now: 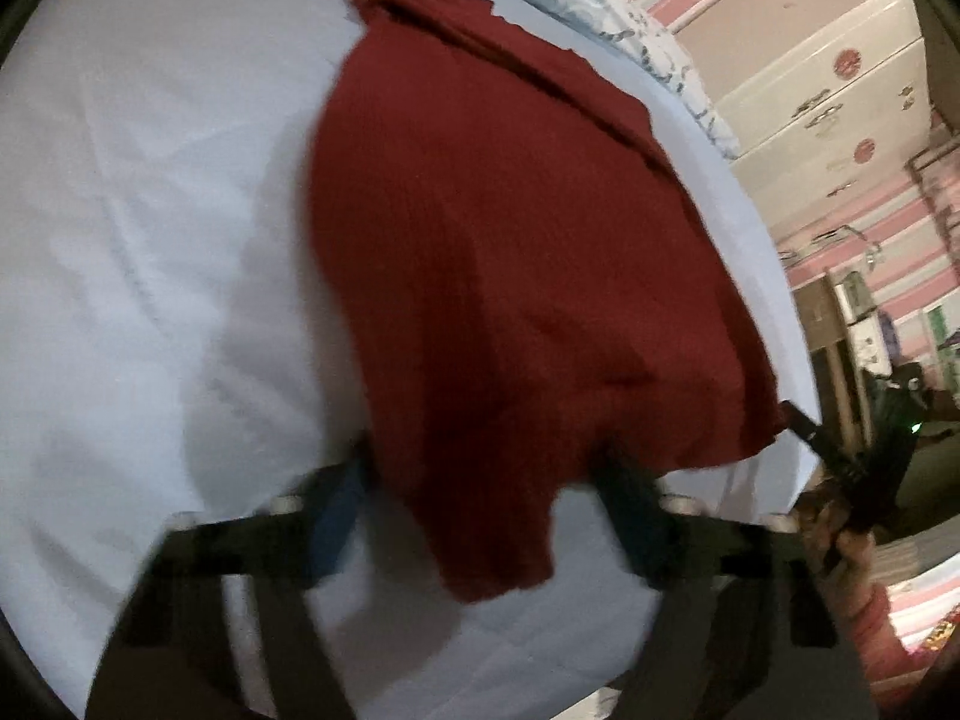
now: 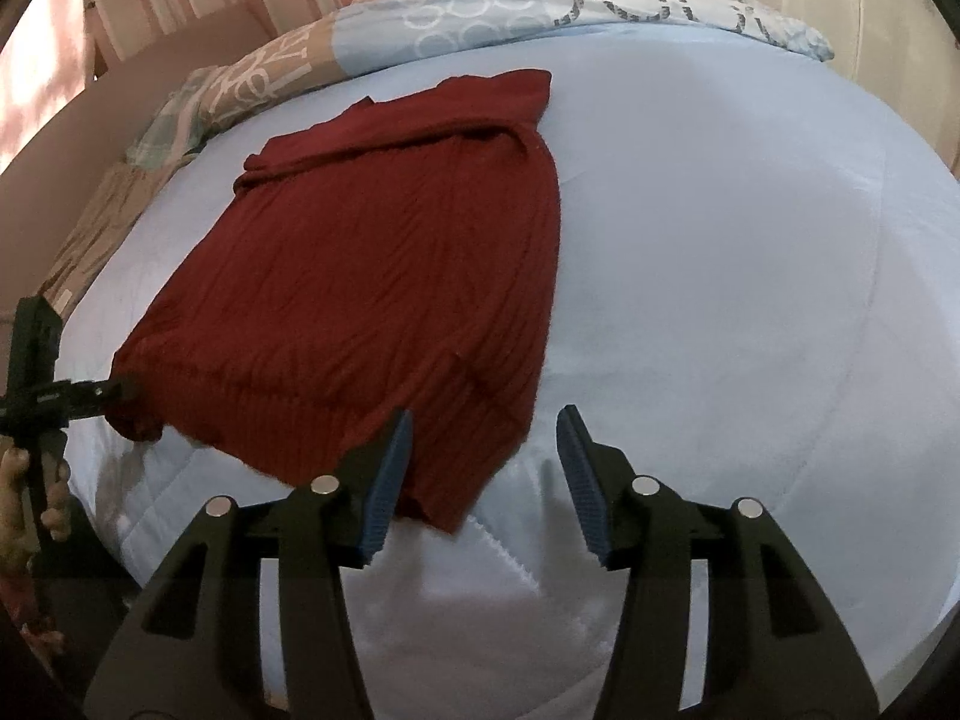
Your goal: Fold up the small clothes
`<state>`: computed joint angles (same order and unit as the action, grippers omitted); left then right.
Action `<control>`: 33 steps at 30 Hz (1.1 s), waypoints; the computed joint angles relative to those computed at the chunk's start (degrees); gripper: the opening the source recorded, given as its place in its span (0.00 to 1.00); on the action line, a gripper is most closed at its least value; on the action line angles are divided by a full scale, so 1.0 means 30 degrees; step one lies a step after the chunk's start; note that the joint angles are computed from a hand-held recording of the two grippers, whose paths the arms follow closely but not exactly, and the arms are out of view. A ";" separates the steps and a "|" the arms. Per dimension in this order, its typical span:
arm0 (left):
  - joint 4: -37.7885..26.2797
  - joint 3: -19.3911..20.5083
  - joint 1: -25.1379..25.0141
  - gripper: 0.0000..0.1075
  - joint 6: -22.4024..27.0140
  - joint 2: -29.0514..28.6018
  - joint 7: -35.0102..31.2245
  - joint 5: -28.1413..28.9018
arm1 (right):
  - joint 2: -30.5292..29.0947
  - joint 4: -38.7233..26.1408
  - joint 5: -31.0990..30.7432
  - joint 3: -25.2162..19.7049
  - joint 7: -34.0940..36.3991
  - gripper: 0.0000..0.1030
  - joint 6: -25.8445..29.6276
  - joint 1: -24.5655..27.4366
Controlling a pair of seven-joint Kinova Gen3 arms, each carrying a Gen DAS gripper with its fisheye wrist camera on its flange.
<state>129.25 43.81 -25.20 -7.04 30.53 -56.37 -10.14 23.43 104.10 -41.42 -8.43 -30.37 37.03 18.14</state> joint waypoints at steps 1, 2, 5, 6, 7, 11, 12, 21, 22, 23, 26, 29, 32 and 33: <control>-0.0127 0.0425 -0.0322 0.29 0.0105 0.0221 0.0228 -0.0353 | -0.0005 0.0024 -0.0006 0.0000 0.0000 0.50 -0.0040 -0.0021; -0.0347 0.0634 -0.0370 0.25 0.0521 0.0121 0.0259 -0.0399 | -0.0027 0.0047 -0.0038 -0.0008 0.0010 0.50 -0.0124 -0.0029; -0.1181 0.0387 0.0370 0.21 0.2801 -0.1658 0.0371 -0.0913 | -0.0046 0.0171 -0.0547 -0.0231 0.0445 0.50 -0.0119 0.0322; -0.1440 -0.0080 0.1046 0.20 0.3577 -0.2349 0.0896 -0.1434 | -0.0089 0.0179 -0.0614 -0.0210 0.0522 0.50 -0.0040 0.0374; -0.1614 -0.0805 0.1931 0.20 0.4354 -0.3100 0.1246 -0.2109 | -0.0088 0.0174 -0.0614 -0.0161 0.0553 0.50 0.0001 0.0342; -0.2383 -0.3905 0.5470 0.25 0.7461 -0.4155 0.1322 -0.5063 | -0.0010 0.0157 -0.0580 0.0018 0.0439 0.51 0.0073 0.0220; -0.2591 -0.4705 0.6355 0.37 0.8238 -0.3989 0.1481 -0.5563 | -0.0056 0.0192 -0.0612 0.0026 0.0396 0.51 0.0079 0.0214; -0.0635 -0.6798 0.7453 0.76 0.6007 -0.6470 -0.1564 -0.1079 | 0.0061 0.0002 -0.1423 0.0266 0.0145 0.67 0.0853 0.0168; -0.0274 -0.6304 0.6605 0.77 0.5263 -0.6609 -0.1967 -0.0303 | 0.0320 -0.0272 -0.1192 0.0420 -0.0488 0.67 0.1061 -0.0037; -0.0177 -0.5860 0.5888 0.77 0.4830 -0.6479 -0.2306 0.0474 | 0.0701 -0.0635 -0.0995 0.0786 -0.1265 0.67 0.1364 -0.0439; -0.0243 -0.6236 0.5763 0.77 0.4487 -0.6218 -0.3899 0.2770 | 0.1206 -0.1040 -0.0089 0.0574 -0.3092 0.65 0.1535 -0.0752; -0.0463 -0.8039 0.7510 0.77 0.4339 -0.6049 -0.5221 0.4638 | 0.0773 -0.0402 0.0928 0.0639 -0.3847 0.17 -0.0006 -0.1740; -0.0756 -0.8023 0.7509 0.77 0.4389 -0.5734 -0.6400 0.5547 | 0.0118 0.0253 0.1274 -0.0057 -0.2985 0.11 -0.0936 -0.1105; -0.0966 -0.7970 0.7603 0.77 0.4573 -0.5607 -0.6799 0.5794 | -0.0234 0.0632 0.1075 -0.0289 -0.2302 0.10 -0.1439 -0.0738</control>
